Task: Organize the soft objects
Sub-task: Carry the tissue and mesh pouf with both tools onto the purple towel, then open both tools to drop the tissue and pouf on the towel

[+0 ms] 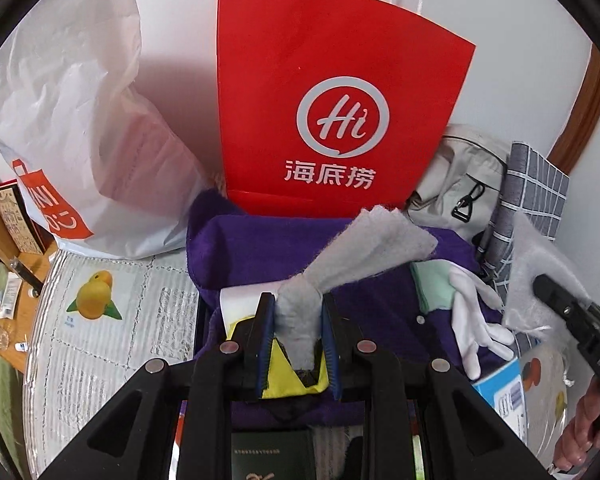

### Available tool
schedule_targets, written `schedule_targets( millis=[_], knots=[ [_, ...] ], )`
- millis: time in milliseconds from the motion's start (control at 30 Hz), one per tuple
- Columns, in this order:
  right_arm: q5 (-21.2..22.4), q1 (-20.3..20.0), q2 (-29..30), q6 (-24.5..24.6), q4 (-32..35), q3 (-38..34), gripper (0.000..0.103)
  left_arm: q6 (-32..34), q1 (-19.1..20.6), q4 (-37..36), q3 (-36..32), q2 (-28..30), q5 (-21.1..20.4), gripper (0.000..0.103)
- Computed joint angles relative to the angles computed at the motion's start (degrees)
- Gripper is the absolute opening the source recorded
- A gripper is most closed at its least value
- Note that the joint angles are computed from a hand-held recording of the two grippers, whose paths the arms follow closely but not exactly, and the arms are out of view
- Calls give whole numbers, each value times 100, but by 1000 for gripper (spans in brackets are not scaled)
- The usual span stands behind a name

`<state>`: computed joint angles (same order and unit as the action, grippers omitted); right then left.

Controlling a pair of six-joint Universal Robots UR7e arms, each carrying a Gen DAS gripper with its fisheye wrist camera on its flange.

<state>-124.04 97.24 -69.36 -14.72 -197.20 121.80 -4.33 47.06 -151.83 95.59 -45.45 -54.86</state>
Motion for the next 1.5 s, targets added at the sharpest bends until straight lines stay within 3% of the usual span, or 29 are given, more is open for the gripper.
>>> schedule_targets(
  millis=[133,400,1100,1367,1433,1500],
  knots=[
    [-63,-39,160,-301,-62,-57,7,62,49,80,-96,104,-18,22],
    [264,-333,112,-81,514,-77,7,132,66,49,-124,180,-23,22],
    [396,-647,454,219,1314,-345,10,27,252,527,-373,364,-276,22],
    [4,-599,696,5,992,-433,10,-8,242,939,-513,537,-241,22],
    [1,-597,691,5,1103,-456,15,36,228,1004,-540,586,-250,22],
    [-6,-586,684,-17,1144,-461,29,42,210,1086,-564,633,-215,22]
  ],
)
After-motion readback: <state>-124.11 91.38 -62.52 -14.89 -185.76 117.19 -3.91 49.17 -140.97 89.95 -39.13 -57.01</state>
